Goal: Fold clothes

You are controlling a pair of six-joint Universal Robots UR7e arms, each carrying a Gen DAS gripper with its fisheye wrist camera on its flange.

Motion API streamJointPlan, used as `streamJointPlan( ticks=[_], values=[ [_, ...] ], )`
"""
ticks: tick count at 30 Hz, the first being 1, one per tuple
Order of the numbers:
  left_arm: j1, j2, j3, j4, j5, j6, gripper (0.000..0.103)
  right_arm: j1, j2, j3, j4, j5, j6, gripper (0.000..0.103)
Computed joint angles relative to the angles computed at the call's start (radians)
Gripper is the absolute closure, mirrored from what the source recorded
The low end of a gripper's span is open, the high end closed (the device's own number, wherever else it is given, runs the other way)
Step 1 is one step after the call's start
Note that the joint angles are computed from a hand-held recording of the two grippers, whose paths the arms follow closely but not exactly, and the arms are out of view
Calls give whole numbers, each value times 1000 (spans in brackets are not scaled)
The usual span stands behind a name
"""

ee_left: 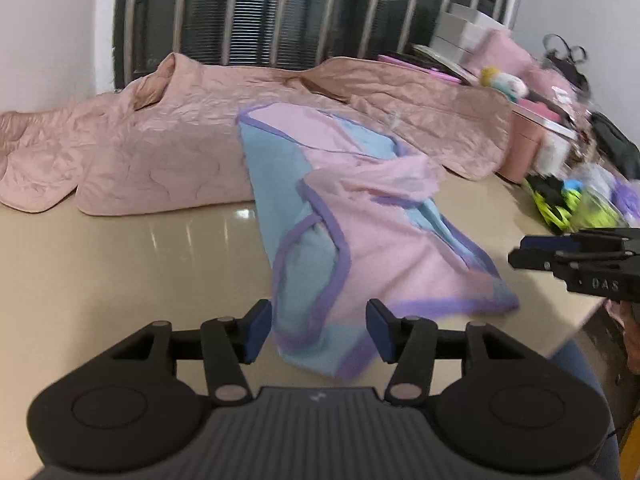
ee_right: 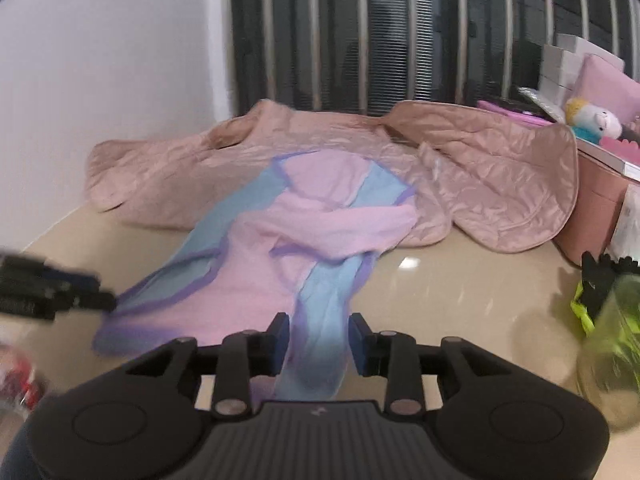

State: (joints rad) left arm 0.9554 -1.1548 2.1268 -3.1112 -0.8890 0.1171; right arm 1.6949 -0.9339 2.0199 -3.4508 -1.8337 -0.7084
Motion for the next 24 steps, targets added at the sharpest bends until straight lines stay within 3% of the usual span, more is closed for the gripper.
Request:
streamJointPlan(
  ticks=[3,5,8,9,11,14,16,19,21,22,24],
  values=[
    [-17,-10,35,-11,15,5,49,-8,-23,45,62,22,-55,75],
    [-23,4,40,-16,28,6,49,-2,8,42,39,-12,-96,76],
    [-39,31,30,18,88,-2,50,4,42,13,18,-45,-83,80],
    [-43,39,31,15,99,8,51,4,50,3,16,-50,-75,86],
    [-47,59,31,2,127,20,71,1,51,-13,29,-53,-16,96],
    [-49,77,24,-4,151,21,86,-11,39,-19,22,-16,85,97],
    [-52,83,25,-13,157,31,86,-11,47,-23,-16,-20,89,97],
    [-60,101,20,-15,188,68,83,3,78,-37,-33,-95,2,97],
    [-71,105,21,-5,217,79,74,13,86,-27,-42,-134,-53,95],
    [-73,96,22,15,215,69,64,15,80,-14,-49,-135,-64,93],
    [-64,49,25,86,145,23,59,15,63,11,-52,-127,-80,81]
  ],
)
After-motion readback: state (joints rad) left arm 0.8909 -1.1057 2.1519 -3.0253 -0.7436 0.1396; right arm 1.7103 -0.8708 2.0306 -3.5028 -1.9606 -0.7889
